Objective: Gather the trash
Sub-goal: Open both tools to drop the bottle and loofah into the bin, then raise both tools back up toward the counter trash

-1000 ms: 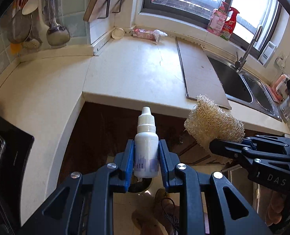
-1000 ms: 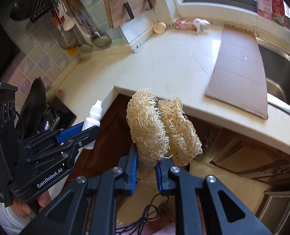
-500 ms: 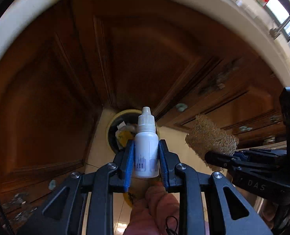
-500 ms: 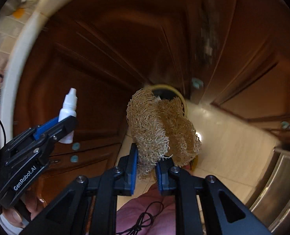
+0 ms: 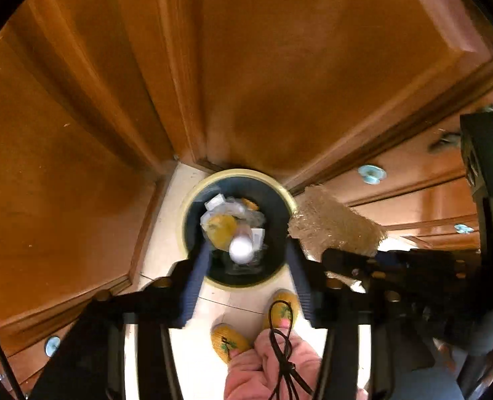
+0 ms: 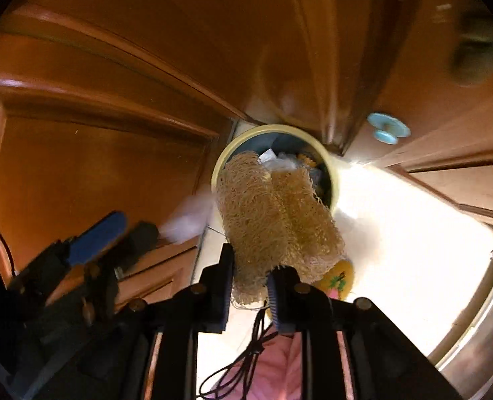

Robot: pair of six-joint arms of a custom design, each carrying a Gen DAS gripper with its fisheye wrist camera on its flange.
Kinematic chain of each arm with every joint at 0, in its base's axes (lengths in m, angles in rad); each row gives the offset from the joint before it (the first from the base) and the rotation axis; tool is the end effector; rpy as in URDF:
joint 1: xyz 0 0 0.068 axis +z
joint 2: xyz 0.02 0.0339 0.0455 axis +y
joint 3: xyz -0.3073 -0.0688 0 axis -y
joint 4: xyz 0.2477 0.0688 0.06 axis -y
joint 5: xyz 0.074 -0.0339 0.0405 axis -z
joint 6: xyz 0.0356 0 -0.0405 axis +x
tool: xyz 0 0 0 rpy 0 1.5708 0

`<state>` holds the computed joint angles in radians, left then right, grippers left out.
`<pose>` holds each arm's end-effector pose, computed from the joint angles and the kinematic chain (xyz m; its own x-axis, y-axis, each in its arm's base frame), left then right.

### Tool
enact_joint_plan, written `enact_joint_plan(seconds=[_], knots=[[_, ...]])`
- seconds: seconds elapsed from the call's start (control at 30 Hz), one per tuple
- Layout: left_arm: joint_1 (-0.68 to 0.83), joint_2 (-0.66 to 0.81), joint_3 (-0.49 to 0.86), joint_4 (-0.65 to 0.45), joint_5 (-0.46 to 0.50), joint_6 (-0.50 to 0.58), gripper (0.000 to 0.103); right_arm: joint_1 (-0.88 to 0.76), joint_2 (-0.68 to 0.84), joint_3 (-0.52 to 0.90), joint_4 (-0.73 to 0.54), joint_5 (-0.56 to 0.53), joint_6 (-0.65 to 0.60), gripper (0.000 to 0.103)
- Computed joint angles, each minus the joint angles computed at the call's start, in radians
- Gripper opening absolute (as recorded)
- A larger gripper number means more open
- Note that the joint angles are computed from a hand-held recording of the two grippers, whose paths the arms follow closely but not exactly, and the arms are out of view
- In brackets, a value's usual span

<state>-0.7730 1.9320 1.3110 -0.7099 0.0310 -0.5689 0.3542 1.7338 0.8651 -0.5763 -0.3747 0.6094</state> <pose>0.2791 -0.2738 0.1992 -0.9646 0.1888 -0.1840 0.2179 0.9638 -0.1534 0.2666 0.1125 0.1601 -0.9724 0.2083 0.1050 0.2326 0.8996 0.3696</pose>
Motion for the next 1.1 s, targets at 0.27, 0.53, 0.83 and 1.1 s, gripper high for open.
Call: enact_joint_plan(seconds=[0.27, 0.53, 0.83, 1.1], knots=[[0.039, -0.048, -0.034, -0.014, -0.051, 0.015, 0.065, 0.02, 0.028, 0.046, -0.042, 0.036, -0.01, 0.035], [0.015, -0.117, 0.008, -0.113, -0.126, -0.033, 0.076, 0.078, -0.078, 0.077, -0.141, 0.098, 0.004, 0.035], [-0.042, -0.209, 0.199, -0.393, -0.136, -0.033, 0.082, 0.101, -0.272, 0.219, -0.406, 0.126, 0.017, 0.057], [-0.066, -0.251, 0.53, -0.68, -0.147, -0.016, 0.092, 0.173, -0.374, 0.541, -0.707, 0.212, 0.081, 0.057]])
